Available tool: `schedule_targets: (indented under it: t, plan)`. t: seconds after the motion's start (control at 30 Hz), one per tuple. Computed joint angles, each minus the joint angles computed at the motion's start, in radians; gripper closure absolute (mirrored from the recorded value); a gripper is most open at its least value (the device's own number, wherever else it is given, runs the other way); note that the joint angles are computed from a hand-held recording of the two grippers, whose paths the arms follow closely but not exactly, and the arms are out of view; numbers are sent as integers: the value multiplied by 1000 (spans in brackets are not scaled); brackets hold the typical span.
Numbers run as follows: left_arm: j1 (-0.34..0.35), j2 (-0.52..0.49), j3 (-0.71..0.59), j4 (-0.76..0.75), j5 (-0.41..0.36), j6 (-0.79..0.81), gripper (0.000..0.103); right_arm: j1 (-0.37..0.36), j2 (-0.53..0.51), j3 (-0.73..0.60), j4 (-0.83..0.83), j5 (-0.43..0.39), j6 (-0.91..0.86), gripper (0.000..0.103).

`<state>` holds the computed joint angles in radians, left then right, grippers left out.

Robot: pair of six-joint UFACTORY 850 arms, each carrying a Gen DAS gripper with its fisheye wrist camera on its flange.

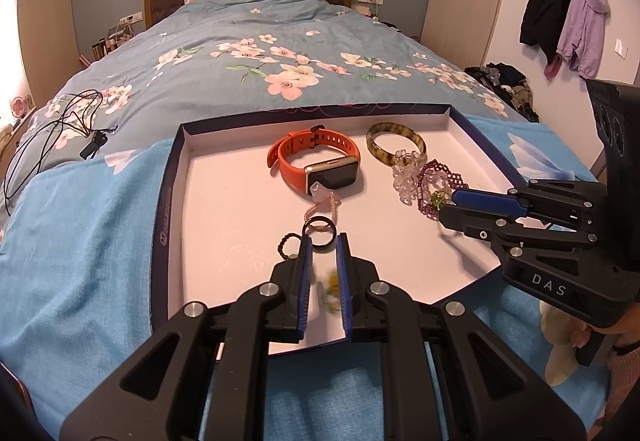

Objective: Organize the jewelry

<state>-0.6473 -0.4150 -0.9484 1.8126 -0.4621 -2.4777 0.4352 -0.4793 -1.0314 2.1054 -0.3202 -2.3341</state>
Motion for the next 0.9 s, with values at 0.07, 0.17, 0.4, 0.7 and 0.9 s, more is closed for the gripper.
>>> schedule_targets:
  t: [0.07, 0.17, 0.4, 0.7, 0.9]
  plan:
    - [0, -1, 0, -4, -1, 3, 90, 0, 0, 0, 1, 1, 2, 87]
    - [-3, -3, 1, -11, -7, 5, 82, -4, 3, 7, 15, -5, -1, 87]
    - [-27, 27, 32, -8, -51, -13, 63, -26, 40, 52, 66, -53, -32, 77]
    - [-128, 111, 123, -30, -237, -64, 9, -40, 168, 211, 305, -184, -246, 26]
    - [-242, 150, 179, -96, -443, -91, 6, -16, 277, 369, 581, -337, -504, 7]
